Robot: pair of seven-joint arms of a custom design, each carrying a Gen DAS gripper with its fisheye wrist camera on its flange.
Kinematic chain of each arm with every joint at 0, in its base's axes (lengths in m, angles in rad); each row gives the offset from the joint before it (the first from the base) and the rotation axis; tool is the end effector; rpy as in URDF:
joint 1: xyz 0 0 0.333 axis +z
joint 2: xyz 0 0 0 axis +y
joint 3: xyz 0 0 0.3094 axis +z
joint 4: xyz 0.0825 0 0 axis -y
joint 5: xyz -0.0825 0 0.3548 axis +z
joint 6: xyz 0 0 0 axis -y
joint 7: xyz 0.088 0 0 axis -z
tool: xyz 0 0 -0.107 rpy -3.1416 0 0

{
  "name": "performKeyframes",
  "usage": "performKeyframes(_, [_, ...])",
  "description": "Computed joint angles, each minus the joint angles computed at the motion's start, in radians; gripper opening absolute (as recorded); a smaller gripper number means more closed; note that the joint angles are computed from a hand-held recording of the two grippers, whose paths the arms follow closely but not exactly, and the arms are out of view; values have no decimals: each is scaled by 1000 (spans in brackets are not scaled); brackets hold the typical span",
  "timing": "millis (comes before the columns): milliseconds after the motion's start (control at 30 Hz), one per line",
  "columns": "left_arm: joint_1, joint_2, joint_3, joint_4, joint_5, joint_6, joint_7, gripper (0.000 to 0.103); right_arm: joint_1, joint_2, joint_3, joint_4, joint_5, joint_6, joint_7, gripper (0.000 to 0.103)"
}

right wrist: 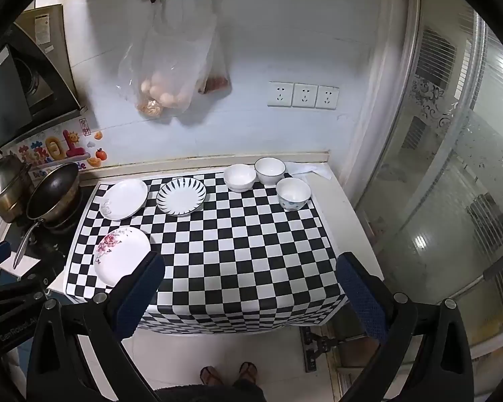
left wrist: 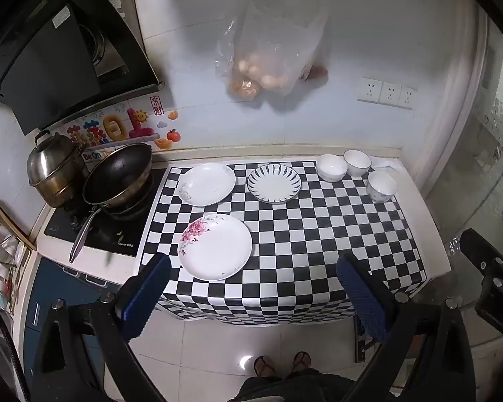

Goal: Organize plates and bowls

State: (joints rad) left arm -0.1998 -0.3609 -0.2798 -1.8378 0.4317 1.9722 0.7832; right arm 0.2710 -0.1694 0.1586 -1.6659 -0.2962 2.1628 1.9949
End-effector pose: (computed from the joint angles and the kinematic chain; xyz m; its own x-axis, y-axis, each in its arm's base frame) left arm 0.3946 -0.2085 0.7156 0.2487 -0.9664 -0.0647 -0.7483 -0.1494 -0.6463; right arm 0.4671 0.2117 0.7316 0.0757 -0.9960 0.0466 -0.7410 -0.0875 -0.6658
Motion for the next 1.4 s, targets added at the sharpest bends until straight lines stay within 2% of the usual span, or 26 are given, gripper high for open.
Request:
performKeyframes(200, [1,-3,-2,-3,9,7,-8,101,-1,-10,2,-10,-4,4,1,103])
performKeyframes(367, [5,19,-1,44,13,-16,0,101,-5,-13,0,-22,-3,14,-3,103])
performKeyframes(667, [5,-16,-3,9,14,-3,-11,101,2,-9,12,13,-6,-25,-2,103])
performKeyframes(1400, [10,-37,-2,-7,15,1,-9,101,-3,-32,14,-3,-1,-19,-3,103])
